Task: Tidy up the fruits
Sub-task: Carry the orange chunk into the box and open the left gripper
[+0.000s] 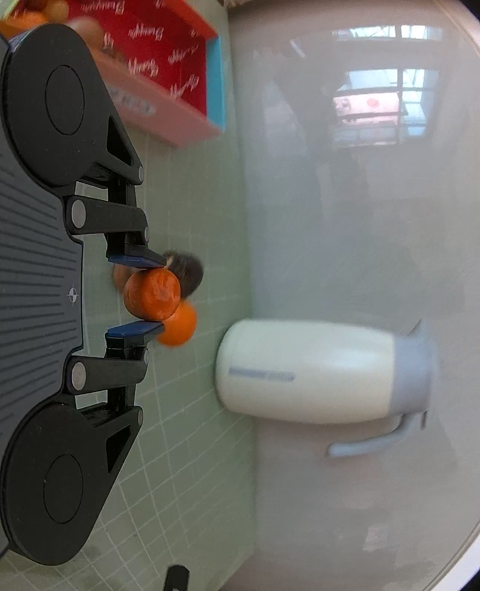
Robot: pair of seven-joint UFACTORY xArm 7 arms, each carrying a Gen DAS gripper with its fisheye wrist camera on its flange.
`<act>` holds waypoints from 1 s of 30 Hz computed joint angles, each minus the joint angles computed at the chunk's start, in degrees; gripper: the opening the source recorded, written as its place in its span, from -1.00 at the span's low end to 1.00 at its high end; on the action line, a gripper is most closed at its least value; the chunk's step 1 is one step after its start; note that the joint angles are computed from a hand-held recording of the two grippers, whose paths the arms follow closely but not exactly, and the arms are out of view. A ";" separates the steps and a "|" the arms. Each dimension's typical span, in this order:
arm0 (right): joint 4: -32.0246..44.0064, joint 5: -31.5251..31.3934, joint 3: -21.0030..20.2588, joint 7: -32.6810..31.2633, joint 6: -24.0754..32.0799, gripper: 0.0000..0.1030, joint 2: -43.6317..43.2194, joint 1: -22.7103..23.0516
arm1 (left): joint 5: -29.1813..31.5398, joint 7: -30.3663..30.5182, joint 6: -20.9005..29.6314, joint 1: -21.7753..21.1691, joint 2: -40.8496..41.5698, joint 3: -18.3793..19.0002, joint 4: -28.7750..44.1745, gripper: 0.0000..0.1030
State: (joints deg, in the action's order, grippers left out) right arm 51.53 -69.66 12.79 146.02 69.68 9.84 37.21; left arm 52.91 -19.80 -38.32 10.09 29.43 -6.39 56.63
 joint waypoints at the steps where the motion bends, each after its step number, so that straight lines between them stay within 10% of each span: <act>1: 1.03 -0.33 -0.08 -0.50 -0.17 0.28 0.75 -0.05 | 0.43 -0.35 -0.39 0.65 0.13 0.09 0.41 -0.40; 30: 22.82 -3.82 -7.79 -11.04 -5.68 0.28 16.57 6.96 | 7.63 -13.07 -1.21 10.98 6.27 6.18 14.56 -0.40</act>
